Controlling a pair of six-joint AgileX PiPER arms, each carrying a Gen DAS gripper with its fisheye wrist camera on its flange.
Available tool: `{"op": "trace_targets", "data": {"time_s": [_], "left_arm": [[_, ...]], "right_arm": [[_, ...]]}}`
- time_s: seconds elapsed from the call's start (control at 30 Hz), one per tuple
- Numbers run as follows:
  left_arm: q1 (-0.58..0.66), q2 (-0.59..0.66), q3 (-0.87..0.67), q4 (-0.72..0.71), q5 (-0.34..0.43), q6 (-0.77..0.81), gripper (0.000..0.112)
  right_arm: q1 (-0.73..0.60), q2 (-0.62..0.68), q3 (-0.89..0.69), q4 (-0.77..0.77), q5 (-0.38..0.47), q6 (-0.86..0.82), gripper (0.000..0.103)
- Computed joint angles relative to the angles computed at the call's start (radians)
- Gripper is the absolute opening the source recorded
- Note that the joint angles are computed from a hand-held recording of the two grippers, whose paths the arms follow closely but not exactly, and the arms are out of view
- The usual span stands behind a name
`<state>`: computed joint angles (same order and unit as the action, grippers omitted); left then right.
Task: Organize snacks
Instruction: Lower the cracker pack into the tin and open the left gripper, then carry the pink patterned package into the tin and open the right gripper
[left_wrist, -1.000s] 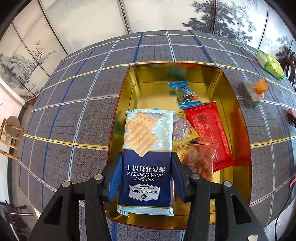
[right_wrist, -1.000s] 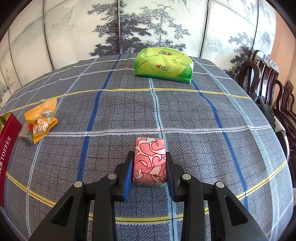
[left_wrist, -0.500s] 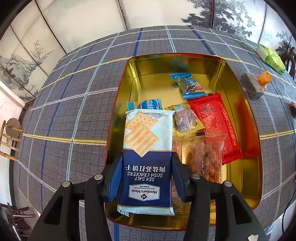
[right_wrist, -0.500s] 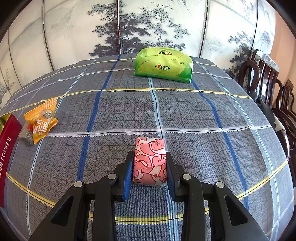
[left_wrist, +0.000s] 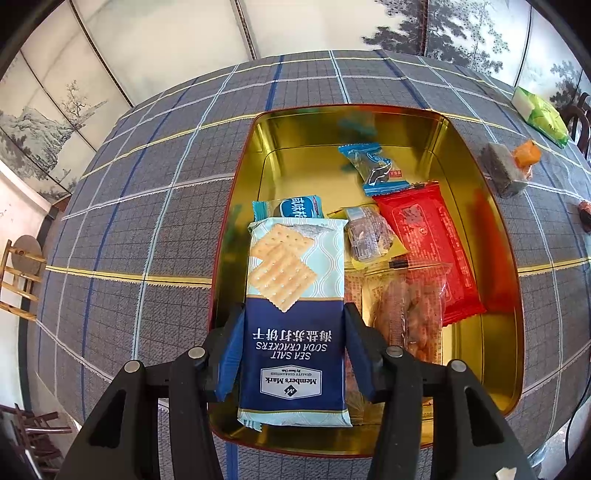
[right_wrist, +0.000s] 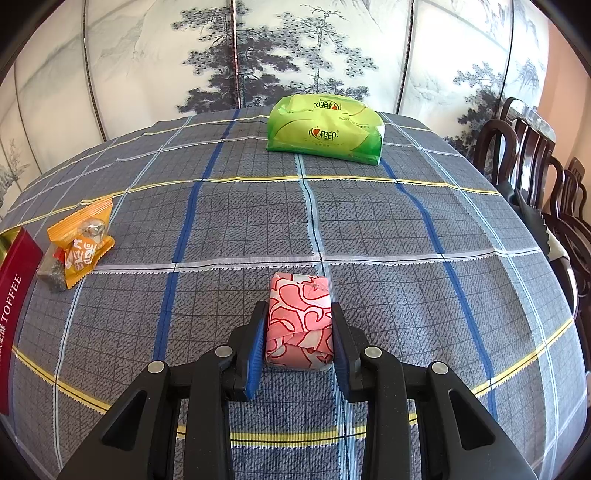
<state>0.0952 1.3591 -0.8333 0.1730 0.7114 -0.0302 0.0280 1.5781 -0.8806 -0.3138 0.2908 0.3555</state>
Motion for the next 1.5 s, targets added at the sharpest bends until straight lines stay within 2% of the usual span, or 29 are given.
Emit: {"op": "trace_targets", "data": {"time_s": [0.37, 0.67, 0.77, 0.93, 1.1, 1.33, 1.5], "left_arm": [[0.006, -0.01, -0.001, -0.026, 0.021, 0.037, 0.054], [0.014, -0.066, 0.004, -0.054, 0.018, 0.063, 0.068], [0.007, -0.099, 0.015, -0.04, 0.005, 0.054, 0.074], [0.047, -0.123, 0.018, -0.117, 0.004, 0.137, 0.082], [0.075, -0.149, 0.033, -0.166, -0.001, 0.192, 0.082], [0.201, -0.207, 0.058, -0.297, -0.056, 0.315, 0.083], [0.342, -0.187, 0.023, -0.43, -0.016, 0.43, 0.085]], "right_arm": [[-0.015, 0.003, -0.017, 0.027, 0.026, -0.017, 0.033], [-0.028, 0.013, -0.05, 0.041, 0.08, -0.016, 0.033], [-0.012, 0.015, -0.058, -0.001, 0.101, 0.036, 0.033], [0.007, 0.02, -0.084, -0.013, 0.151, 0.071, 0.031], [0.039, -0.004, -0.082, -0.042, 0.176, 0.13, 0.031], [0.161, -0.059, -0.136, 0.022, 0.229, 0.108, 0.031], [0.327, -0.028, -0.249, 0.083, 0.258, 0.089, 0.031]]}}
